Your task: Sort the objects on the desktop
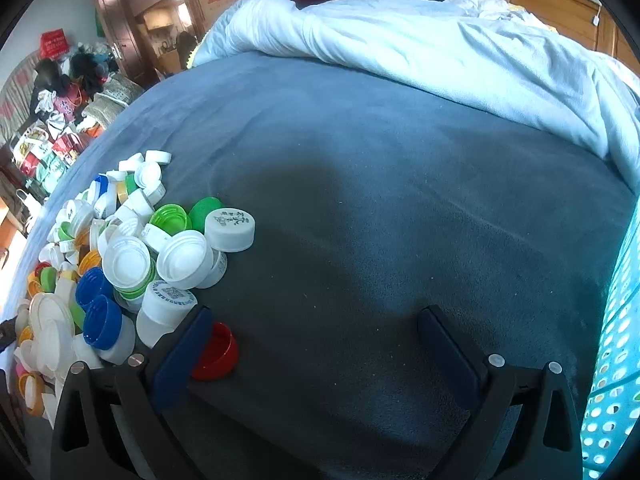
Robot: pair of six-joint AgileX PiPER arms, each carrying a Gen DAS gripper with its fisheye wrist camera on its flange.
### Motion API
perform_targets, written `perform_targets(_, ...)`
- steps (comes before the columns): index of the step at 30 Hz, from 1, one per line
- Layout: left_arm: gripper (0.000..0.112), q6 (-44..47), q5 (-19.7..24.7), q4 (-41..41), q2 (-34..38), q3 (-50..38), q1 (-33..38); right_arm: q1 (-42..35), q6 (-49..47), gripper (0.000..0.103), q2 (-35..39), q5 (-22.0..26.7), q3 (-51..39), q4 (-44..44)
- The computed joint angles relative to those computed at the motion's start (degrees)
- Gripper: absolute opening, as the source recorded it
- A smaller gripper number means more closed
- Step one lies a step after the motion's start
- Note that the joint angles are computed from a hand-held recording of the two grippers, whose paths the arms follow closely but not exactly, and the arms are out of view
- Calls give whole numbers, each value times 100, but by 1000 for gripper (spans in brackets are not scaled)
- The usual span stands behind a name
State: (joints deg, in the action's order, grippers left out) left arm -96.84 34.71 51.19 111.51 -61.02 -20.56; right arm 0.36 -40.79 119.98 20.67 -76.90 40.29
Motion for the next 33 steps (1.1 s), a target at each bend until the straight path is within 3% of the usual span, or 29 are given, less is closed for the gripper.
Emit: perform_targets(33,102,182,71,-161,-52,-85,-8,45,159,103,-18,-33,19,-117)
